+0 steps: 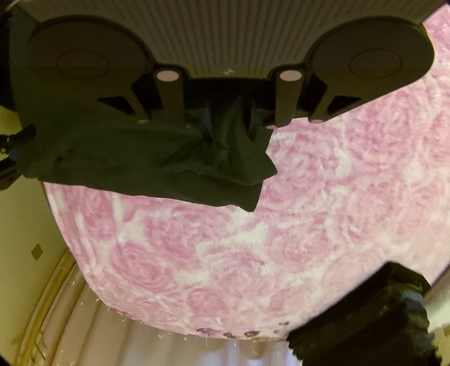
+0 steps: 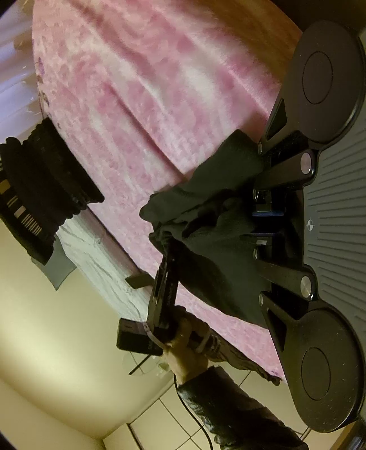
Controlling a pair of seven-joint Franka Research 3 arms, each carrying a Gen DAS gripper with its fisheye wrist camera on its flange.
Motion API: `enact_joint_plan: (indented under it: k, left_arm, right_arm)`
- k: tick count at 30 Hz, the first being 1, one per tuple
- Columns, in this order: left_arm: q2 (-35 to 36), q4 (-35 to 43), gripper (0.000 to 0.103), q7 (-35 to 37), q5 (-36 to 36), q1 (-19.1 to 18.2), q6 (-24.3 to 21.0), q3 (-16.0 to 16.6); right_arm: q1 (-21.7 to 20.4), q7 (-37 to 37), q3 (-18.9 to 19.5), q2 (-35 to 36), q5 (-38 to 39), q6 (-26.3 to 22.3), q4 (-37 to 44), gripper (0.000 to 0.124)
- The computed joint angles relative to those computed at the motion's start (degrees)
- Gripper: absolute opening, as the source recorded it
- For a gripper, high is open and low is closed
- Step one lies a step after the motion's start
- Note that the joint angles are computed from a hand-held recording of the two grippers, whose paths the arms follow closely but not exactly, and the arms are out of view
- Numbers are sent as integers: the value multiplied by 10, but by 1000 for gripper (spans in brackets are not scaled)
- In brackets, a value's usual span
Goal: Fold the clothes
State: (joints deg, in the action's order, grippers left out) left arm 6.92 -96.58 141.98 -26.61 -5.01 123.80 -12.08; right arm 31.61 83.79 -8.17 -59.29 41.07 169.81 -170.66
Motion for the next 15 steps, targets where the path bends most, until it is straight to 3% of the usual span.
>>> enact_joint_plan:
  k: [5,9,15]
  left_arm:
    - [-35,-49,21,5,23,-13,63,0]
    - [-58,-90,30,4,59,-29,131,1]
    - [-74,-121,31,24,76,-43,175,7]
  right_arm:
    - [-19,17,22,-2,-13,-13,3,8]
    - [-18,17,21,-3,-17,-11,3,8]
    - [-20,18,19,-5,-24,-16,3,8]
